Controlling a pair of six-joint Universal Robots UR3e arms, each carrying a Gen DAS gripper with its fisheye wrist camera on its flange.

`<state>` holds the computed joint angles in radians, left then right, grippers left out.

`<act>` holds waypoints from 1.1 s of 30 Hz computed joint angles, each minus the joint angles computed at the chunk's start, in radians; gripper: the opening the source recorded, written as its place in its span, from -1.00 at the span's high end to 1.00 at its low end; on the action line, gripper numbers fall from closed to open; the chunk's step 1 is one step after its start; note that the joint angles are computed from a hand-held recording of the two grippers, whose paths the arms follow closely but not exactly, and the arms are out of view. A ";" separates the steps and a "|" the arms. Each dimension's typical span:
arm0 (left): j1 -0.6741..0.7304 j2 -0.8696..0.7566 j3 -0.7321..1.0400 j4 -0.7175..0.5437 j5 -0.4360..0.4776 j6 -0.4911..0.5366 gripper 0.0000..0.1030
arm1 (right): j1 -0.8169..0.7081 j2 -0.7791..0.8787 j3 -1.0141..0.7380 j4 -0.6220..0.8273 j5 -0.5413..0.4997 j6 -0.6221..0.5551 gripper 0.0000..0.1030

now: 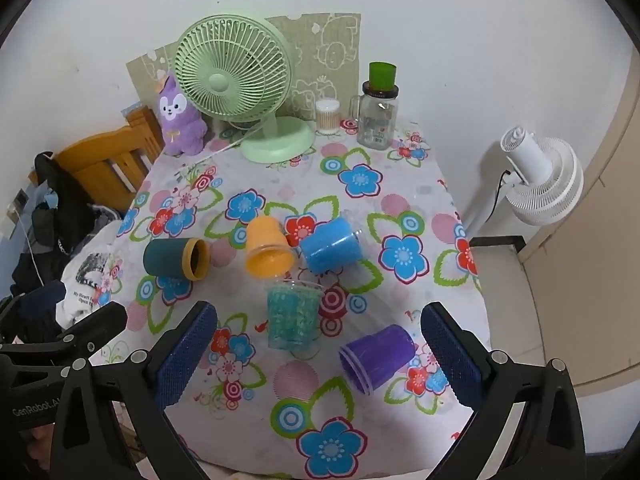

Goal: Flip cup upside down

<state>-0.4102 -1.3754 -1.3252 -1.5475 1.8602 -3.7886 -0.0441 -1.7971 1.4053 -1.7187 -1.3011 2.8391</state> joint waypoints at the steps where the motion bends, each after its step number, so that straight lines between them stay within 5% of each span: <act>1: -0.003 -0.005 0.006 -0.002 0.004 -0.002 -0.99 | -0.007 -0.001 -0.002 0.006 0.006 -0.006 -1.00; 33: -0.065 -0.100 0.109 -0.055 0.062 -0.064 -0.99 | -0.073 0.013 -0.029 0.055 0.062 -0.086 -1.00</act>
